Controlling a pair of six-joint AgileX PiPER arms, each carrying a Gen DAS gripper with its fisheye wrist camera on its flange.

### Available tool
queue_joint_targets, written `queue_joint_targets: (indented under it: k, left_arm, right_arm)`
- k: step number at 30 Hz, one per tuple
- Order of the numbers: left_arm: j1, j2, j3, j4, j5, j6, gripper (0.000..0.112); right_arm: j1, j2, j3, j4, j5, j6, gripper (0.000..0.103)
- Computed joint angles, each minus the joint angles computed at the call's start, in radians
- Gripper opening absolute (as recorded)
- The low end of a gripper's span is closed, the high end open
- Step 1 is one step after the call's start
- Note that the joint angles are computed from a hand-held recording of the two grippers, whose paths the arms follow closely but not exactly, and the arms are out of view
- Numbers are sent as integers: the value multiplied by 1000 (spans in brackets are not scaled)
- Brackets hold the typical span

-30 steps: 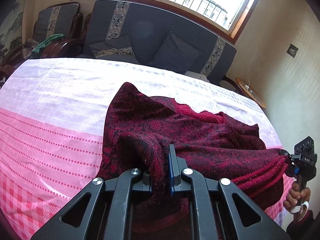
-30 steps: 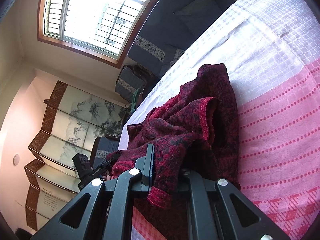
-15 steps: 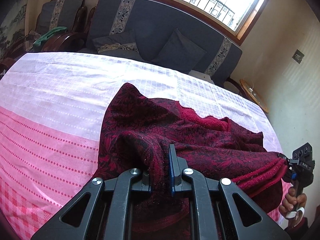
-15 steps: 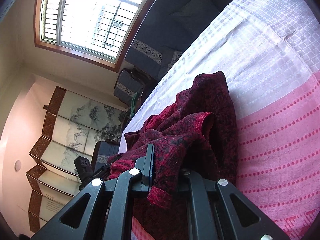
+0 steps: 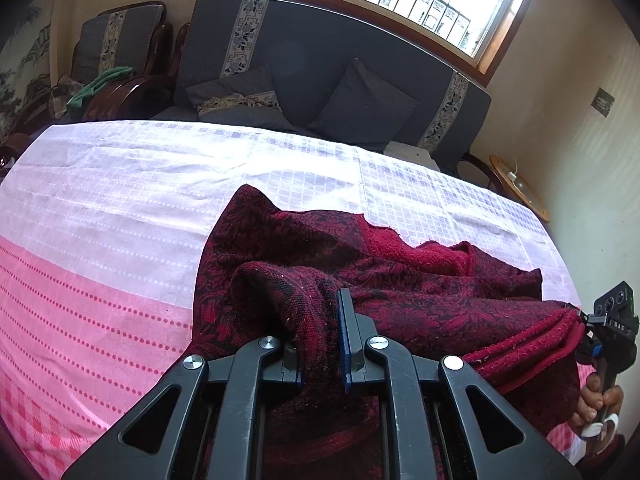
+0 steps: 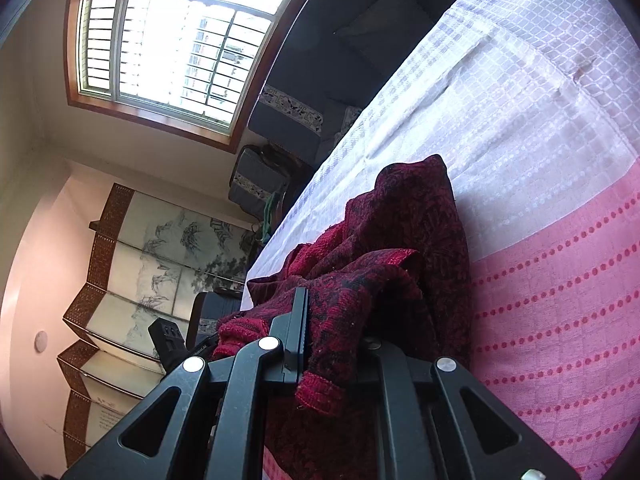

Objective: Fold small clothes

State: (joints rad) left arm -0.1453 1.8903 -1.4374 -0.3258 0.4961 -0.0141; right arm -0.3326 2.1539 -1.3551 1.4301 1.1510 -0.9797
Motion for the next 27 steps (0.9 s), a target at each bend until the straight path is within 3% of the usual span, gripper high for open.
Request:
queue_joint_targets:
  k: [8, 27]
  left_arm:
    - [-26, 36, -57, 118, 12, -86, 17]
    - [-29, 95, -140, 143, 63, -118, 19]
  right_arm:
    - [3, 13, 9, 21, -10, 6, 10]
    - [13, 18, 22, 37, -28, 12, 10]
